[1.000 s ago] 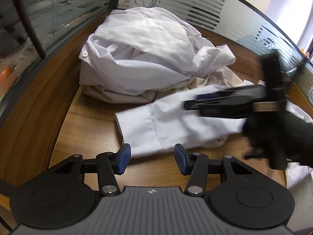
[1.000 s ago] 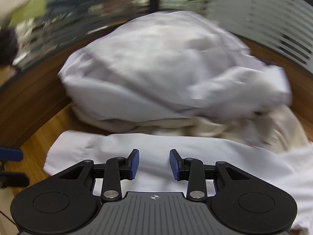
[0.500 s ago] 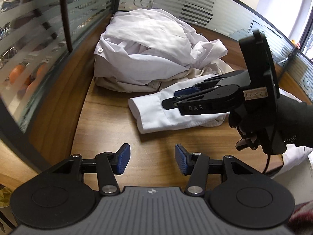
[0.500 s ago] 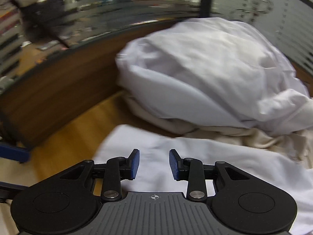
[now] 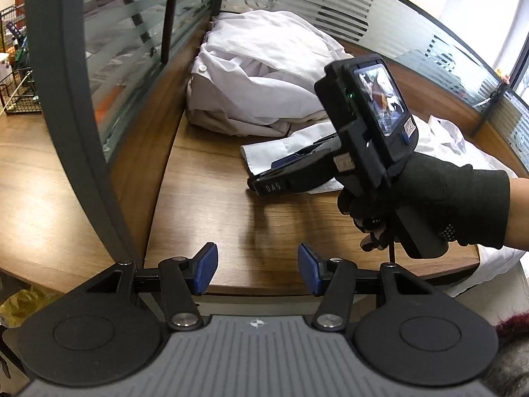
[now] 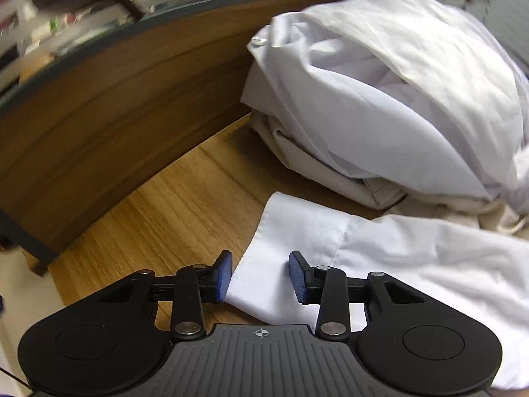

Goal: Fold clothes
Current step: 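Grasp the sleeve cuff with the right gripper and lift it up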

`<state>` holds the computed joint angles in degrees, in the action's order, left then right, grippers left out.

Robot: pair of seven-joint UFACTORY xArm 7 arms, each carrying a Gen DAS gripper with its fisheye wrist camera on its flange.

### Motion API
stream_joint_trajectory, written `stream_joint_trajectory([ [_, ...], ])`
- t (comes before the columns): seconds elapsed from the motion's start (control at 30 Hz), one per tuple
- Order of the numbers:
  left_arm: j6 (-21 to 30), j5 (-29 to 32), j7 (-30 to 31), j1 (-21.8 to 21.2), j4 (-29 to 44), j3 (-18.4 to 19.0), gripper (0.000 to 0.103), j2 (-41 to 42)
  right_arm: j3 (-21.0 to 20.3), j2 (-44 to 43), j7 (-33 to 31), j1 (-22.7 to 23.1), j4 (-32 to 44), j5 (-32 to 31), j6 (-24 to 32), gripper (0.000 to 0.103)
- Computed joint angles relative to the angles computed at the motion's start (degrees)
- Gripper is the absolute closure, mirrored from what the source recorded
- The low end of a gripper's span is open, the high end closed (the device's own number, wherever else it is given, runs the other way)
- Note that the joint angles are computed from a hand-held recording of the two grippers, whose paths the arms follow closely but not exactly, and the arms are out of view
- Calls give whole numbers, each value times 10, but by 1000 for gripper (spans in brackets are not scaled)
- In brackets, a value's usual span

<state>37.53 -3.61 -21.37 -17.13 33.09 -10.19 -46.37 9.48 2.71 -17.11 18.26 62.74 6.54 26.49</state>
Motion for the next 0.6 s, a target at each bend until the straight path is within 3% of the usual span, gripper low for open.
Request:
stream_joint_trajectory([
  [0.13, -12, -2, 7, -4, -2, 3, 43, 5, -2, -3, -4, -2, -4, 1, 1, 96],
  [0.3, -32, -8, 33, -18, 1, 15, 43, 19, -6, -33, -7, -8, -11, 53, -9, 98],
  [0.37, -41, -12, 48, -24, 5, 19, 43, 29, -15, -59, -20, -12, -11, 110, -5, 98],
  [0.5, -66, -23, 77, -39, 15, 26, 43, 58, -52, -126, -25, -20, -13, 215, 4, 98],
  [0.6, -93, -38, 104, -56, 28, 32, 43, 92, -84, -174, -6, -35, -19, 249, 2, 98],
])
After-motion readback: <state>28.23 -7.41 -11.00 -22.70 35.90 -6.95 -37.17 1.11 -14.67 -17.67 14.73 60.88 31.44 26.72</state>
